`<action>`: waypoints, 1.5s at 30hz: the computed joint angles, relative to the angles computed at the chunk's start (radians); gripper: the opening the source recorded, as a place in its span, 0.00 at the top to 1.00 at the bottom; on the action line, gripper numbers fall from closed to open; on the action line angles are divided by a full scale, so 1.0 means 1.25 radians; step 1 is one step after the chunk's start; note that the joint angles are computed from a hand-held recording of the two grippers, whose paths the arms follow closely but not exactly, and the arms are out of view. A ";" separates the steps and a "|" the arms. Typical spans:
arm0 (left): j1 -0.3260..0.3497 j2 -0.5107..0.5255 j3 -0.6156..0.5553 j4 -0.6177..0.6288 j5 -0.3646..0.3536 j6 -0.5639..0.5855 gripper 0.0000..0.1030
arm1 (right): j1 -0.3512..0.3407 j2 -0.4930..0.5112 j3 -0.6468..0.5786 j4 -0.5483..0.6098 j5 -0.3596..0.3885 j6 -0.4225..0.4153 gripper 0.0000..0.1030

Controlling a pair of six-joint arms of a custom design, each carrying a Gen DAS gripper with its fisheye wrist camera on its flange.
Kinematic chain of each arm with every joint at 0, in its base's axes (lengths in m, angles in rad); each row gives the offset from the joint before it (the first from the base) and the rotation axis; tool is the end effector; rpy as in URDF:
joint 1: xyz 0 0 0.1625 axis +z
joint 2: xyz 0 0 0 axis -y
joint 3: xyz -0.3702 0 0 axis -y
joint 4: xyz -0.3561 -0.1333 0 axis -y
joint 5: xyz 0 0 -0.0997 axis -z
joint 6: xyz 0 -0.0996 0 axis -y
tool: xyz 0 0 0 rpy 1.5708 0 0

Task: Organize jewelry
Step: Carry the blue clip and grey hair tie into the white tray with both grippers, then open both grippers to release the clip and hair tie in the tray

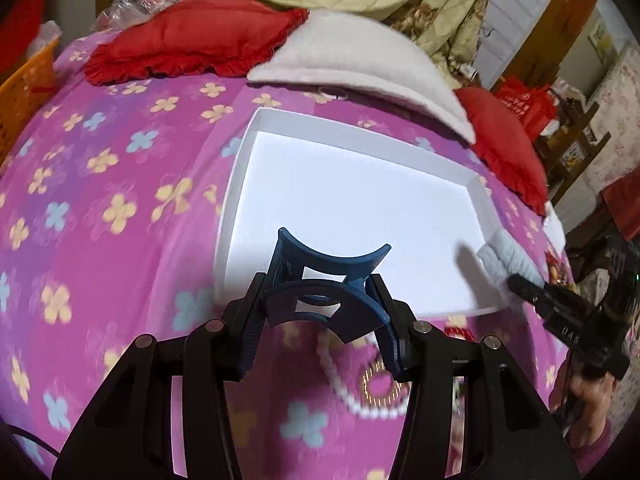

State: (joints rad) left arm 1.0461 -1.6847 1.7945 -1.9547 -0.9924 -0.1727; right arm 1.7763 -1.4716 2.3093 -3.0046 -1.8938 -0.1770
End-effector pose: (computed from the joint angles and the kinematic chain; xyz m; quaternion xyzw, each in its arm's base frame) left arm -0.0531 -0.4666 0.4380 0.1279 0.9416 -0.2196 0.2208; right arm 0.1833 -0.3811 0.2441 0.1330 -0.9352 0.2920 0.1496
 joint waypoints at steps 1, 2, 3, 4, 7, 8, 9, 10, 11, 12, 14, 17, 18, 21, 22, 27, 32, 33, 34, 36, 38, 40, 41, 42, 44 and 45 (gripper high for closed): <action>0.008 0.020 -0.014 0.002 -0.004 0.002 0.53 | -0.006 0.012 -0.005 -0.003 -0.008 0.007 0.72; 0.016 0.045 -0.029 0.005 -0.005 0.004 0.53 | -0.012 0.020 -0.008 -0.006 -0.009 0.013 0.72; 0.021 0.060 -0.036 0.006 -0.001 0.006 0.53 | -0.018 0.027 -0.010 -0.008 -0.008 0.015 0.72; 0.027 0.078 -0.045 0.007 0.007 0.007 0.53 | -0.021 0.034 -0.011 -0.012 -0.009 0.015 0.72; 0.041 0.119 -0.065 0.016 0.033 0.000 0.53 | -0.021 0.056 -0.015 -0.020 -0.020 -0.004 0.72; 0.046 0.126 -0.069 0.017 0.036 -0.002 0.52 | -0.015 0.062 -0.014 -0.034 -0.031 -0.020 0.71; 0.052 0.132 -0.073 0.015 0.033 -0.003 0.49 | -0.015 0.065 -0.013 -0.037 -0.037 -0.031 0.70; 0.053 0.135 -0.076 0.013 0.033 -0.003 0.45 | -0.014 0.066 -0.013 -0.038 -0.037 -0.039 0.67; 0.055 0.135 -0.076 0.007 0.032 0.003 0.34 | -0.017 0.063 -0.012 -0.035 -0.026 -0.046 0.63; 0.057 0.130 -0.070 -0.012 0.024 0.016 0.24 | -0.019 0.063 -0.011 -0.035 -0.017 -0.049 0.61; 0.064 0.128 -0.069 -0.029 0.006 0.031 0.22 | -0.020 0.066 -0.012 -0.034 -0.010 -0.053 0.56; 0.075 0.121 -0.069 -0.045 -0.021 0.039 0.22 | -0.016 0.073 -0.008 -0.048 -0.008 -0.062 0.46; 0.076 0.121 -0.069 -0.050 -0.025 0.041 0.22 | -0.013 0.078 -0.006 -0.056 -0.010 -0.071 0.44; 0.056 0.102 -0.043 -0.069 0.017 0.044 0.22 | 0.003 0.096 -0.005 -0.078 -0.036 -0.085 0.39; 0.052 0.093 -0.035 -0.079 0.023 0.049 0.22 | 0.000 0.094 -0.003 -0.079 -0.030 -0.080 0.38; 0.043 0.042 -0.019 -0.110 0.013 0.059 0.22 | -0.006 0.085 -0.006 -0.053 -0.005 -0.085 0.33; 0.013 -0.024 0.019 -0.111 0.022 0.065 0.22 | -0.033 0.061 0.007 -0.016 0.108 -0.109 0.00; 0.005 -0.035 0.027 -0.110 0.024 0.068 0.22 | -0.026 0.056 0.001 0.012 0.098 -0.093 0.00; -0.004 -0.049 0.040 -0.111 0.029 0.069 0.22 | -0.021 0.050 0.001 0.019 0.089 -0.077 0.02; -0.032 -0.081 0.070 -0.111 0.052 0.072 0.22 | -0.007 0.035 0.030 -0.040 0.064 -0.062 0.02; -0.059 -0.112 0.099 -0.102 0.075 0.072 0.22 | 0.007 0.008 0.053 -0.065 0.047 -0.049 0.02; -0.083 -0.146 0.129 -0.093 0.090 0.066 0.22 | 0.019 -0.034 0.075 -0.062 0.047 -0.040 0.02; -0.092 -0.157 0.139 -0.086 0.094 0.060 0.22 | 0.028 -0.053 0.084 -0.062 0.040 -0.038 0.02; -0.101 -0.169 0.150 -0.075 0.100 0.048 0.22 | 0.043 -0.069 0.095 -0.066 0.026 -0.035 0.02; -0.118 -0.190 0.168 -0.053 0.111 0.017 0.22 | 0.069 -0.092 0.111 -0.074 0.005 -0.021 0.02; -0.124 -0.196 0.175 -0.046 0.117 0.007 0.22 | 0.083 -0.104 0.121 -0.079 -0.001 -0.010 0.02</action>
State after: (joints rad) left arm 0.8905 -1.9293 2.0127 -2.0126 -0.8466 -0.1639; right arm 1.8795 -1.6019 2.4602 -3.1030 -1.8945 -0.1893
